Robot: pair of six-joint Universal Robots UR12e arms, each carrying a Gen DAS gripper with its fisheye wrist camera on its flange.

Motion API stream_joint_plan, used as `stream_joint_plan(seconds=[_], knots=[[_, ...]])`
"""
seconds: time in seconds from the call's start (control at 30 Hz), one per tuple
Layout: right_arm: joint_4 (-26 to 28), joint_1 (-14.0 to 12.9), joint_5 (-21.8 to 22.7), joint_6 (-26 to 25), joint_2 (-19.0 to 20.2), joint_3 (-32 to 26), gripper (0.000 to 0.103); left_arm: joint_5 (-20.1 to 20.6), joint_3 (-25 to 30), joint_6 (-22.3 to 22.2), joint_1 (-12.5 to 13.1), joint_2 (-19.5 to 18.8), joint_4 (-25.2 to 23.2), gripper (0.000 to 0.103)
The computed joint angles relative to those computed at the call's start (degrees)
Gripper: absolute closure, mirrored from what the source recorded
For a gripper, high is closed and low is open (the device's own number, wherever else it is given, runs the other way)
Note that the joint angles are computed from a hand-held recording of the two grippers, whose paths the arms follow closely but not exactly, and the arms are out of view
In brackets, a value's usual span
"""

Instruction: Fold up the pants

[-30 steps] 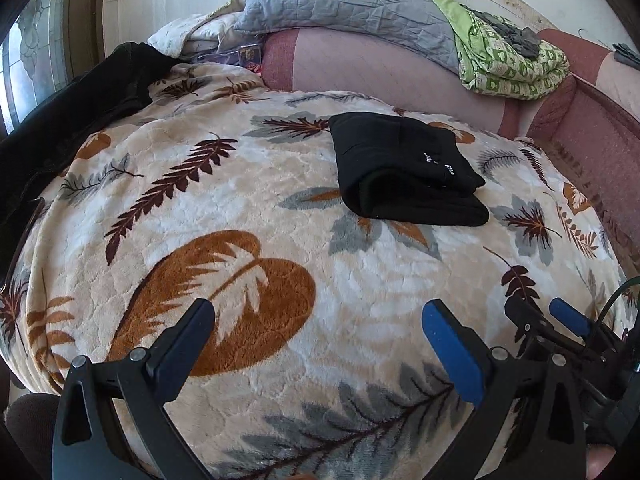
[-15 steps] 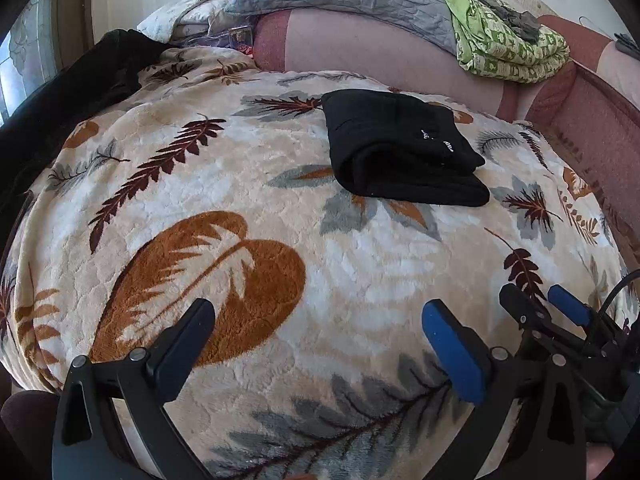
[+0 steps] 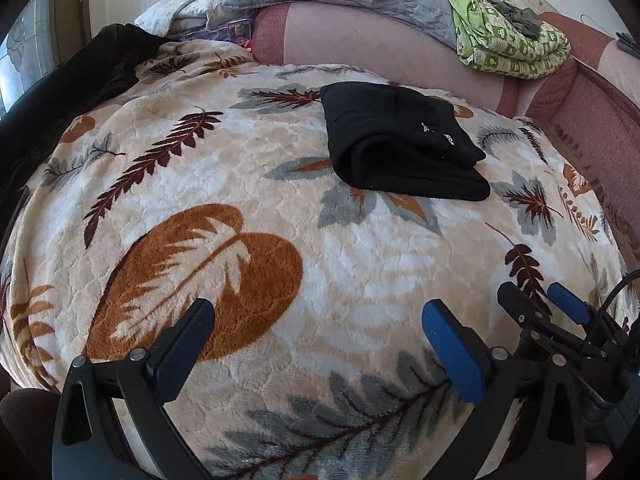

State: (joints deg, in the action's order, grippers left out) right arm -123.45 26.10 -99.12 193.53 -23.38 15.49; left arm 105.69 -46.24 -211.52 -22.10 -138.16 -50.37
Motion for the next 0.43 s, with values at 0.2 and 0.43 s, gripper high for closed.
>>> stream_joint_plan(seconds=[0.2,0.43], knots=[[0.1,0.0,0.2,-0.9,0.3,-0.4,0.018,-0.1,-0.2,0.0,0.0,0.1,0.2,0.0],[0.3,0.0,0.2,-1.4,0.4,-0.7,0.017,0.5,0.1,0.2,-0.1,0.0,0.2,0.0]])
